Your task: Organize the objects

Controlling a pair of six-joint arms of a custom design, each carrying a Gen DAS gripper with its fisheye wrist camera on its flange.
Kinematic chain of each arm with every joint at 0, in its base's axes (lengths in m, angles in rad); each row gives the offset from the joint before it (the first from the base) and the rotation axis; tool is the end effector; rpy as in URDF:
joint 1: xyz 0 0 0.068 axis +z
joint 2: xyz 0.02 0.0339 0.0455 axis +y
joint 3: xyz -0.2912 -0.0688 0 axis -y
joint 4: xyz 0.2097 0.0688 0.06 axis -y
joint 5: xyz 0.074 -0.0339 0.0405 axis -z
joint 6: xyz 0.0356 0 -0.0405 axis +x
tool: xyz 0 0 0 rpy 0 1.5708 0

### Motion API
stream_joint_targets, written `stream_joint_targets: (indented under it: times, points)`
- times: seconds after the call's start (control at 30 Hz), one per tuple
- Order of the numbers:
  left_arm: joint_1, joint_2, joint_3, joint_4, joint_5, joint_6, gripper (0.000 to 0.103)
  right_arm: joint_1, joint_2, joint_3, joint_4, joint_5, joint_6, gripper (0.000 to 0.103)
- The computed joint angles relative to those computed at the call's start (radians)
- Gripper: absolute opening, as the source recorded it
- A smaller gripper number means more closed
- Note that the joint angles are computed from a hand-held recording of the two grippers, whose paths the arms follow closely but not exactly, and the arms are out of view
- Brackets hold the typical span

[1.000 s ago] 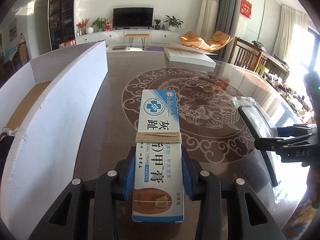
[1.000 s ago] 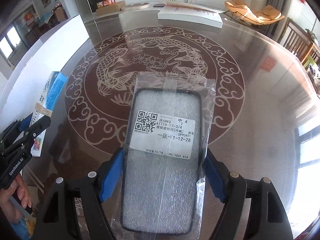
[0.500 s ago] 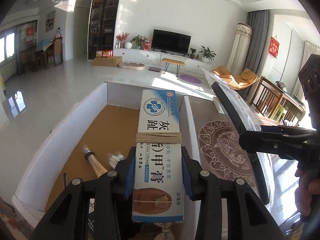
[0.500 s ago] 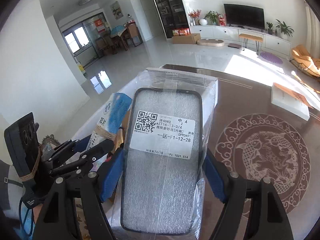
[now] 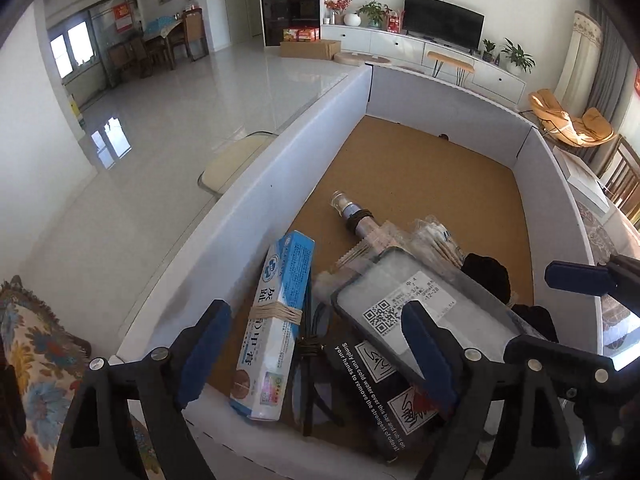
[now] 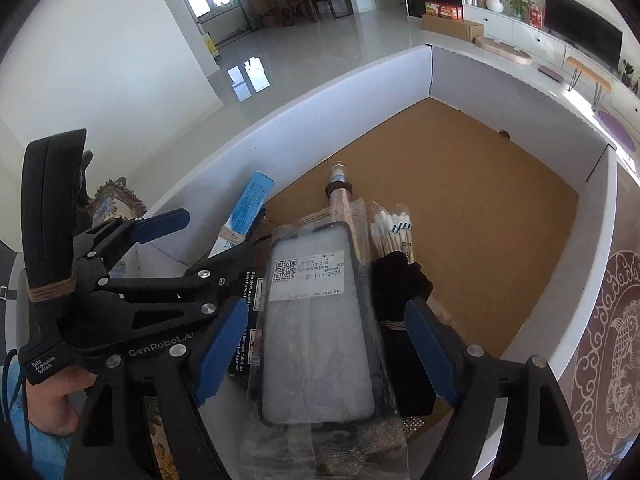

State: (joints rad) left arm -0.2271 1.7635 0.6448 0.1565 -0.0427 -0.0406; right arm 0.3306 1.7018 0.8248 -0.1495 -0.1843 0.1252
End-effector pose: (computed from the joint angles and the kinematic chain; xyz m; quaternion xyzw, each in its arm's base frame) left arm 0.2770 -0.0625 0.1470 0.0824 0.9503 -0.0198 0.2996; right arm 0.2766 0.1018 0.1861 -0.1229 0.9515 0.1468 0.2407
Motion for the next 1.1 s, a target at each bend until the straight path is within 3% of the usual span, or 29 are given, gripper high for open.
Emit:
stream_joint_targets:
  times: [0.07, 0.3, 0.5, 0.57, 0.77, 1.1]
  points:
    - [-0.037, -0.039, -0.020, -0.002, -0.049, -0.012, 0.096, -0.014, -0.048, -0.013, -0.004, 0.015, -0.015, 0.090]
    - [-0.189, -0.176, -0.072, -0.007, -0.307, -0.129, 0.097, -0.094, -0.183, 0.003, -0.117, 0.112, -0.086, 0.097]
    - [-0.164, -0.246, -0.069, -0.112, -0.218, -0.296, 0.097, -0.132, -0.228, -0.016, -0.110, 0.109, -0.100, 0.103]
    - [-0.161, -0.256, -0.075, -0.120, -0.189, -0.302, 0.097, -0.134, -0.226, -0.011, -0.121, 0.108, -0.093, 0.103]
    - [-0.226, -0.261, -0.058, -0.187, -0.273, -0.278, 0.097, -0.125, -0.183, -0.001, -0.123, 0.101, -0.073, 0.103]
    - [-0.250, -0.265, -0.069, -0.184, -0.303, -0.287, 0.097, -0.117, -0.157, 0.006, -0.119, 0.139, -0.056, 0.103]
